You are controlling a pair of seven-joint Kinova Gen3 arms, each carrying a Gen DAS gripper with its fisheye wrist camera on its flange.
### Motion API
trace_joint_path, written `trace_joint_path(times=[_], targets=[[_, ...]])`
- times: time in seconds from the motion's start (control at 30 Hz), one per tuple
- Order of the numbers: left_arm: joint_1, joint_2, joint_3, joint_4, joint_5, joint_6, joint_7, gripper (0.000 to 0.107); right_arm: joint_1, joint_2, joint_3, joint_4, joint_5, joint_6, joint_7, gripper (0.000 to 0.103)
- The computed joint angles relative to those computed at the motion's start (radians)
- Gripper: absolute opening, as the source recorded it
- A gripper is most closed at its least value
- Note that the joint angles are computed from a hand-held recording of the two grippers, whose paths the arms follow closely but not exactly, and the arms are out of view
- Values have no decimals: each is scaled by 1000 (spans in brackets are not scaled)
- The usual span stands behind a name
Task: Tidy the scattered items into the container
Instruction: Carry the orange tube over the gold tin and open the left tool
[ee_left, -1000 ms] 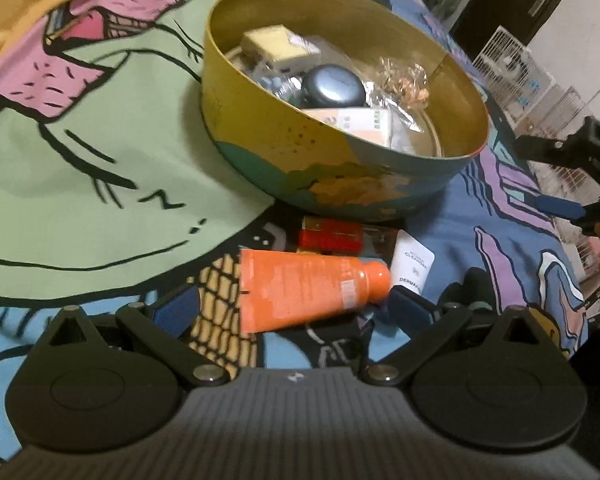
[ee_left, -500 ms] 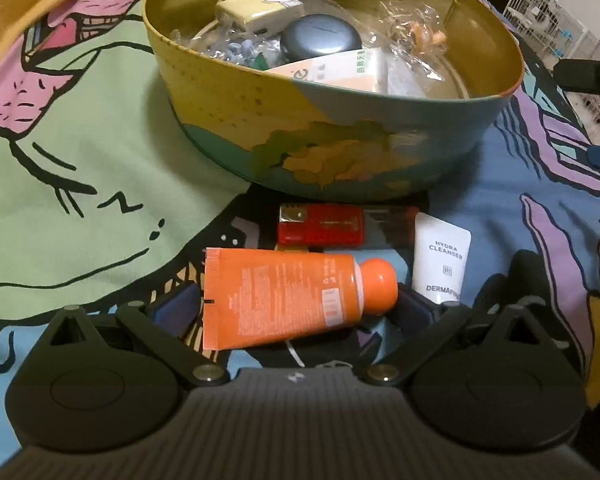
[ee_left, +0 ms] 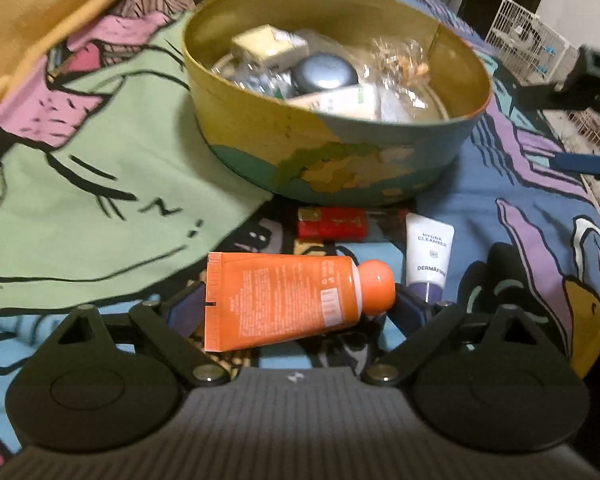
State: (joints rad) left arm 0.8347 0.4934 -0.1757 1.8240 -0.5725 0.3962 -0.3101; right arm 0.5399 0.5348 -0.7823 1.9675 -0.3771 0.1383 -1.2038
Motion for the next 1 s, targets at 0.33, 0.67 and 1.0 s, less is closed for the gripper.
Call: trace_joint_path(times=[0.33, 0.67, 1.0], targets=[[50, -102, -47, 61, -169, 47, 158, 94, -42, -7, 41, -15, -12, 41, 25, 103], [-8, -159, 18, 43, -319, 137, 249, 94, -223, -28, 242, -76, -41, 187, 81, 103], [-120, -138, 137, -48, -366, 180, 188, 94, -351, -47, 363, -89, -85, 262, 206, 103]])
